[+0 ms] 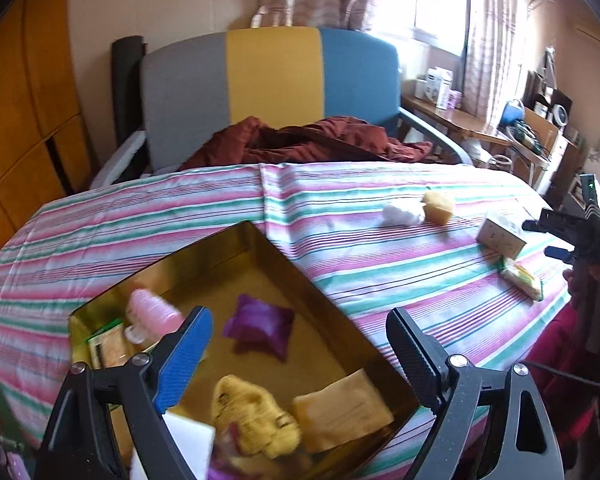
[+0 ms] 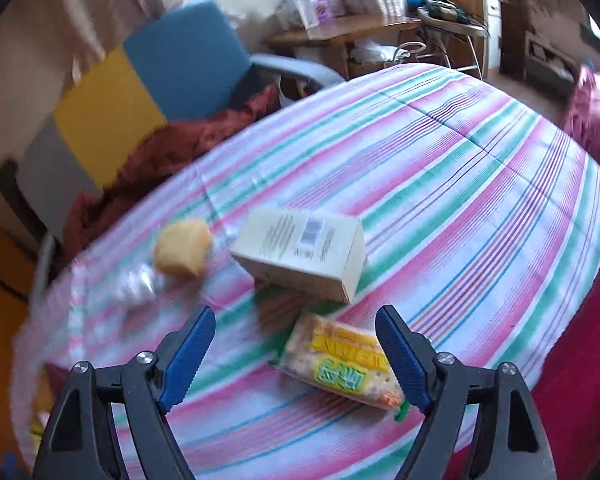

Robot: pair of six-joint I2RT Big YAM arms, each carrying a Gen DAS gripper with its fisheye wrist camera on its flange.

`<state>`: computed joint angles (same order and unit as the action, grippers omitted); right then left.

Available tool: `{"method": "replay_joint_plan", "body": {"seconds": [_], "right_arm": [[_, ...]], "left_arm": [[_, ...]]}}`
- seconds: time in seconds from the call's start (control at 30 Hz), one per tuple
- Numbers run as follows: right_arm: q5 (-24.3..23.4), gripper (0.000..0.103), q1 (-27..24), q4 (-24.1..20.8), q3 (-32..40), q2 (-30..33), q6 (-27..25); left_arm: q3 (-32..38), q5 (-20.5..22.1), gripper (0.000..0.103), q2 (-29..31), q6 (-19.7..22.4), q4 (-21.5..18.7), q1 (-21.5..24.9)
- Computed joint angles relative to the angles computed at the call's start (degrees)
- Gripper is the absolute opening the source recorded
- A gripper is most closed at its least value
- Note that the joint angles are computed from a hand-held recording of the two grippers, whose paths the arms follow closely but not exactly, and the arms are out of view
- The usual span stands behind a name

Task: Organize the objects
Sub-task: 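Lower the left tool onto the plastic-wrapped white bag and close it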

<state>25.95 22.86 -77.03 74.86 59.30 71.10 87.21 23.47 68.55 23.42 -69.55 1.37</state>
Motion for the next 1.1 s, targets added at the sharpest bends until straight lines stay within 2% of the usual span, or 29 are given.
{"method": "replay_joint_plan", "body": {"seconds": [0.07, 0.37, 0.57, 0.7, 1.1], "right_arm": [[0.1, 0.084, 0.0, 0.6, -0.6, -0.8, 1.6], [-4.2, 0.084, -2.6, 8.3, -5.3, -5.8, 3.3], [-7.7, 0.084, -4.2, 10.5, -6.2, -5.5, 1.5], [-9.4, 0.084, -4.6, 10.9, -5.9, -4.7, -0.2], [-13.3, 0.084, -5.6, 13.1, -6.8, -4.8, -1.7]], "left_arm": [[1.3, 0.2, 0.089, 1.1, -0.9, -1.1, -2.0], [8.3, 0.1, 0.089, 7.5, -5.4, -6.5, -9.9], [13.2, -0.2, 0.089, 12.7, -9.9, -9.7, -14.1], [15.3, -2.1, 0.089, 15.2, -11.8, -8.9, -16.4], [23.5, -7.8, 0.089, 25.7, -17.9, -10.1, -22.5]]}}
